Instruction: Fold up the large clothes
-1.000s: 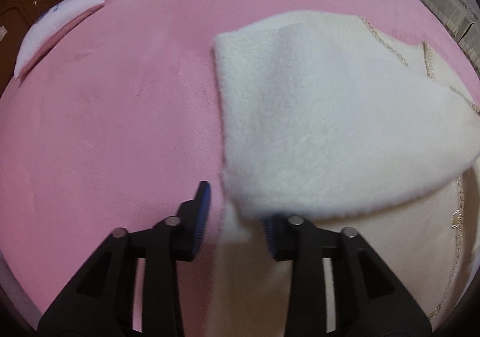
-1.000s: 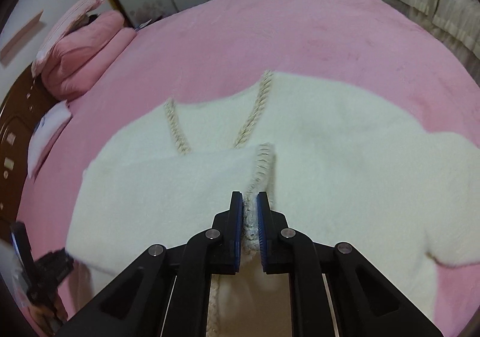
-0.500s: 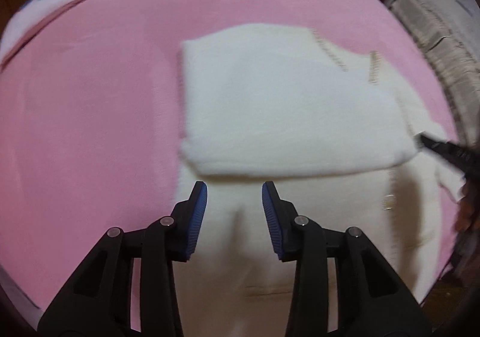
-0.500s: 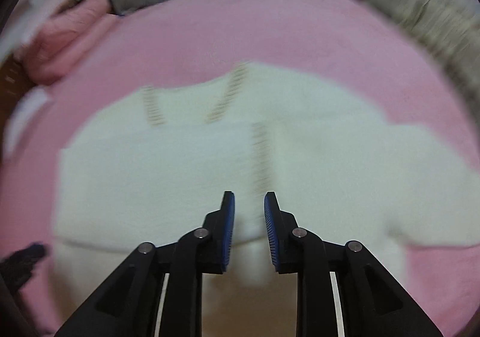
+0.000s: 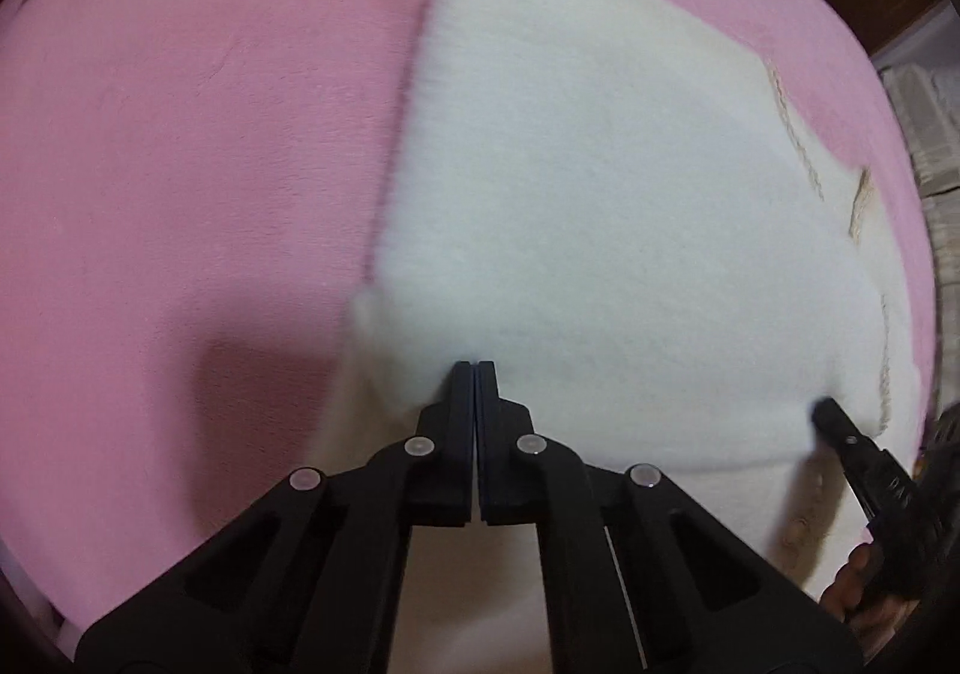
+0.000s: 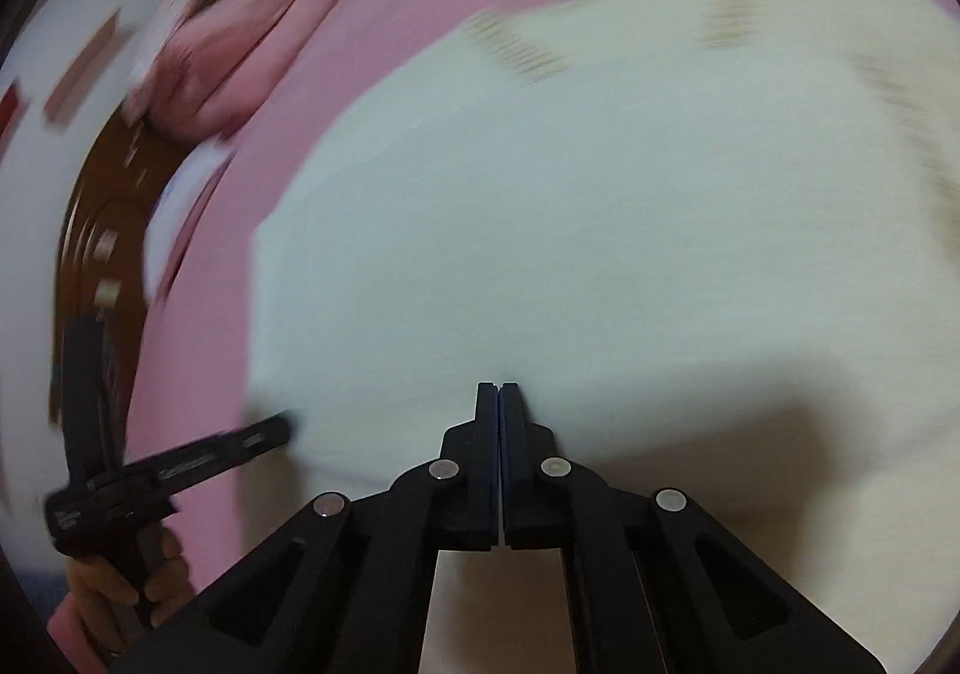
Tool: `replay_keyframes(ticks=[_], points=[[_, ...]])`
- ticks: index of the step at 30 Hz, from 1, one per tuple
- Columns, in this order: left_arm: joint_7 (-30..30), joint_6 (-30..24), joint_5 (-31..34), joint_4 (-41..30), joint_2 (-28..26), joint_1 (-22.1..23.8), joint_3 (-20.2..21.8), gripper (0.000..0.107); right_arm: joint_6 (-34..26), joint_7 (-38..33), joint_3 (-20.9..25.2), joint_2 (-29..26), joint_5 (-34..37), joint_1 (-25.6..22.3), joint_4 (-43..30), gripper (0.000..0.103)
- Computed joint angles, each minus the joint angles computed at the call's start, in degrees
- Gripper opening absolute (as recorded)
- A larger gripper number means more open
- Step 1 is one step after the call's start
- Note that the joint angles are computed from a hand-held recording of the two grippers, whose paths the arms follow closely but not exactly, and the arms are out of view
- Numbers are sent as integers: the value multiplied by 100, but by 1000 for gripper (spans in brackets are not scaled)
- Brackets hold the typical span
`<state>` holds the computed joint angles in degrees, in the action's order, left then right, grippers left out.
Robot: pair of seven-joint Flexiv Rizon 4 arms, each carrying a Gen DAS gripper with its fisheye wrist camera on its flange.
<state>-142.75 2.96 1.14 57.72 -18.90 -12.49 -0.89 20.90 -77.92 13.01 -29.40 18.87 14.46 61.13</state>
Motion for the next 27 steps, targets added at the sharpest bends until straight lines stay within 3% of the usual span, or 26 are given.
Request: replay_keyframes(ticks=[2, 4, 5, 6, 8, 11, 14, 16, 18, 21, 23, 25, 27], points=[[217, 25, -67, -3, -5, -154, 222, 1, 468, 596, -448, 395, -589, -2, 628, 0], [511, -396, 619, -572, -223, -75, -169, 1, 388, 1288, -960, 623, -2019, 249, 1019, 0], [649, -189, 1112, -673, -203, -175, -246, 1, 204, 1599, -1119, 665, -2419, 293, 1064, 0], [747, 237, 1232, -588, -148, -263, -191, 1, 224, 1909, -1123, 699, -2446, 176, 1075, 0], [1060, 1450, 614, -139, -58, -315, 27, 1, 614, 2225, -922, 810, -1969, -96, 1089, 0], [1207, 1609, -310, -379, -570, 6, -280, 1, 1044, 1221, -229, 640, -947, -275, 755, 0], [1179, 1966, -708, -451, -930, 54, -255, 1, 615, 346, 475, 51, 531, -347, -46, 0], [1050, 2141, -789, -523, -1109, 111, -155, 1, 380, -54, 678, -386, 984, -158, -500, 0], [1048, 2441, -910, -451, -1203, 243, -108, 1, 269, -211, 569, -756, 838, 210, -879, 0], [1252, 2163, -525, -793, -1368, 268, 176, 1, 235, -218, 300, -1282, 520, 465, -1543, 0], [1153, 2254, -392, -564, -1240, 398, 293, 1, 827, 129, -124, -1241, 139, 489, -1374, 0], [994, 2703, -505, 107, -913, 517, 293, 1, 1367, 924, -776, -1003, -665, 559, -782, 0], [895, 2739, -441, 338, -744, 561, 340, 1, 1443, 1316, -1083, -811, -1213, 517, -422, 0]])
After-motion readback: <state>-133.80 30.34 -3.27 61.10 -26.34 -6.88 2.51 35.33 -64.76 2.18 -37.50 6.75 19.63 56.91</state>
